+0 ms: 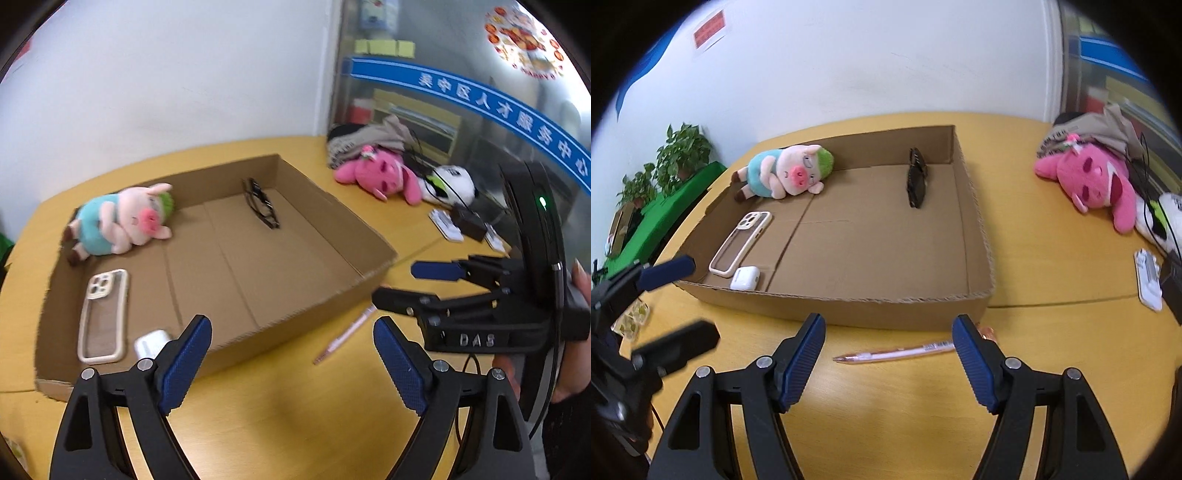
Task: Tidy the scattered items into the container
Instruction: 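Open the right gripper and raise it away from the box, then close the left gripper on the pink pen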
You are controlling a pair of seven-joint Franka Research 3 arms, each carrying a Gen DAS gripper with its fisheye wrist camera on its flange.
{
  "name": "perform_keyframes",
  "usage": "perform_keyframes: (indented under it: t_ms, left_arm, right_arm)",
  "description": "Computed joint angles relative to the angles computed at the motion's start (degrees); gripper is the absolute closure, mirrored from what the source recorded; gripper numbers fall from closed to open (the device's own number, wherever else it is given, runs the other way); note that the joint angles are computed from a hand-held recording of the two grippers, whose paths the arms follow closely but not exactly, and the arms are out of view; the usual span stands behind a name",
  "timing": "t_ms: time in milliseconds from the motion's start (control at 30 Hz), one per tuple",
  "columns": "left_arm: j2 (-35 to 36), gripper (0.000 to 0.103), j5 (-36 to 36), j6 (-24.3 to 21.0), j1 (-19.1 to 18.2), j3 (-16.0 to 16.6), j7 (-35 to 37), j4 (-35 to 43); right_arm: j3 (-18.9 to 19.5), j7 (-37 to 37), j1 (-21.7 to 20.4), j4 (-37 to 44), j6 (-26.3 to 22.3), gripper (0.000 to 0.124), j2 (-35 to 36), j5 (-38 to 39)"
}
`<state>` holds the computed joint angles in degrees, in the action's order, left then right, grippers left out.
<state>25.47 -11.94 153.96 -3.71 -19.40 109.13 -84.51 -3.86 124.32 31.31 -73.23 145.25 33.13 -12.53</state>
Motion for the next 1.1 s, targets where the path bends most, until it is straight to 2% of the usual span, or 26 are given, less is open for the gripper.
perform_keyframes:
  t_ms: [100,333,567,633,667,833,1000,1100]
  left_arm:
    - [2.01,0.011,-0.37,-2.8,-0.06,-1.22,2.63,1.75]
    - [11.23,0.011,-0.93,-15.87,-2.39,-1.71,4.42,13.46]
    - [19.71,0.012,2.92,-24.88,-7.38,0.6,4.19,25.3]
    - [22.37,0.02,3.76,-28.19,-8.45,1.16,3.62,29.74]
    - [23.46,0.028,4.45,-29.53,-9.07,1.63,2.89,31.47]
    - [21.68,0.051,8.13,-27.64,-10.73,3.69,2.31,28.95]
    - [19.04,0.087,10.68,-27.06,-10.75,4.29,1.35,25.19]
    - [17.8,0.09,10.78,-27.72,-10.35,3.98,0.63,23.58]
  right_arm:
    - [-0.19,1.74,-0.86,-4.14,1.08,0.053,-1.76,1.1]
    - [0.91,2.42,-3.46,-11.86,3.02,0.053,-4.85,4.09]
    - [1.74,2.12,-4.89,-16.73,5.98,0.053,-6.77,6.46]
    - [1.69,1.95,-4.94,-17.43,6.26,0.053,-7.16,6.62]
    - [1.69,1.9,-4.96,-17.42,6.27,0.053,-7.15,6.69]
    - [1.97,1.48,-5.6,-19.21,7.1,0.053,-7.86,7.81]
    - [3.28,-0.18,-6.58,-18.72,7.33,0.053,-6.76,10.78]
    - [4.52,-2.41,-7.0,-17.41,7.27,0.053,-5.6,12.99]
